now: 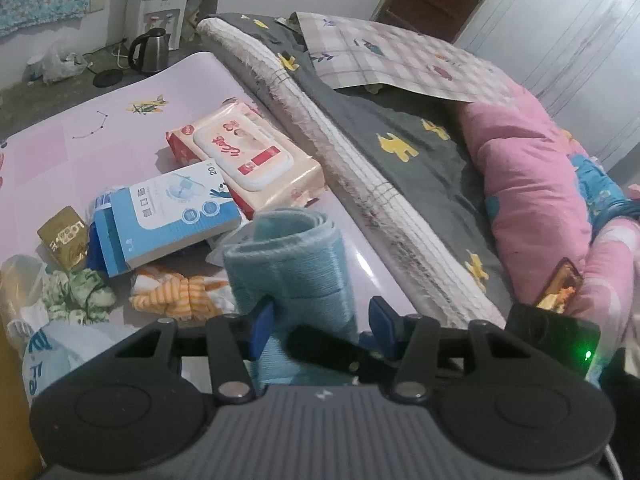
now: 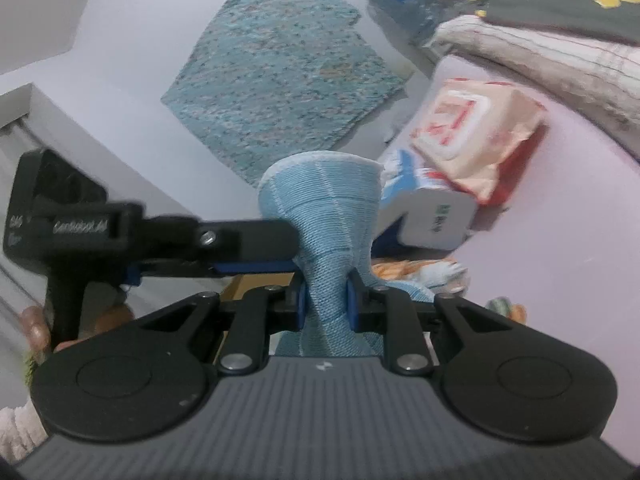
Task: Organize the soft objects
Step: 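Carry the blue towel with both tools over the cardboard box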
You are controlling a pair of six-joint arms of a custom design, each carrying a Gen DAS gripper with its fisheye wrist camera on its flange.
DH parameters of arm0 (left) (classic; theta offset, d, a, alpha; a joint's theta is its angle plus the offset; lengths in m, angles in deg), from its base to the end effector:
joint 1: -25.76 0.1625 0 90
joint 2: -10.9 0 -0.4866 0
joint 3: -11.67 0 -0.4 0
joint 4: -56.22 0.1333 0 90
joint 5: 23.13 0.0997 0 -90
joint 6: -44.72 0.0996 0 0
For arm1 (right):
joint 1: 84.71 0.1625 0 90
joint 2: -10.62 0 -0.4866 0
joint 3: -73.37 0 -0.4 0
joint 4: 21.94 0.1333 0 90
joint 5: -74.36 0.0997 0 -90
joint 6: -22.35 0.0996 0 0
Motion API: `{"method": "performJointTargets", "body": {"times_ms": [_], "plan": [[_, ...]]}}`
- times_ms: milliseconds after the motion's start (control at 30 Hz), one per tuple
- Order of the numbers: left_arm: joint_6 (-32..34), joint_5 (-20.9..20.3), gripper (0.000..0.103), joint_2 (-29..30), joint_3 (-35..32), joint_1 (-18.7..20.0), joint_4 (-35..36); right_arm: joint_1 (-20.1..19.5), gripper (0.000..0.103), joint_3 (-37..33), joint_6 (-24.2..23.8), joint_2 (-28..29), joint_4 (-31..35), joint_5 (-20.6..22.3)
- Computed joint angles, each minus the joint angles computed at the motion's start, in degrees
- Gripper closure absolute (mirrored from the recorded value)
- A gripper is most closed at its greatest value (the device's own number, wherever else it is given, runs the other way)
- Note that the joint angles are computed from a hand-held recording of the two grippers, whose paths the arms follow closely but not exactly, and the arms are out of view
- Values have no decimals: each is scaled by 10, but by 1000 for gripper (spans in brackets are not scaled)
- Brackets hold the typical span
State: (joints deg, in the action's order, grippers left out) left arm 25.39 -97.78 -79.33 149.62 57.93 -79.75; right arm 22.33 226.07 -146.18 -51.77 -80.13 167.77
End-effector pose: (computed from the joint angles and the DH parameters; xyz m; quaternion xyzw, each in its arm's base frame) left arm -0.2230 -0.3289 0.2541 0.3286 0.9348 -0.0714 0.1138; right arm 0.1964 -0.2060 0.0564 -0.0281 0.8744 -0.4752 0.0939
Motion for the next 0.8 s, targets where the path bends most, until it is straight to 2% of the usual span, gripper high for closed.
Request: {"method": "performJointTargets", "body": {"times_ms": [100, 233, 333, 433, 467, 600, 800], "plan": [[-9, -4, 45, -27, 0, -7, 19, 51, 85, -14, 6, 4, 14, 23], [-24, 6, 45, -75, 1, -24, 53, 121, 85, -39, 24, 11, 41, 58], [-42, 14, 49, -121, -2, -35, 85, 175, 85, -69, 35, 21, 72, 78], [-64, 33, 61, -163, -8, -44, 122, 215, 85, -101, 40, 32, 107, 87], [-72, 39, 64, -177, -12, -45, 136, 224, 85, -114, 40, 36, 120, 85], [-102, 73, 64, -239, -28, -53, 192, 253, 85, -172, 43, 59, 181, 72], [-145, 152, 63, -317, -63, -59, 268, 272, 85, -301, 46, 110, 313, 13]]}}
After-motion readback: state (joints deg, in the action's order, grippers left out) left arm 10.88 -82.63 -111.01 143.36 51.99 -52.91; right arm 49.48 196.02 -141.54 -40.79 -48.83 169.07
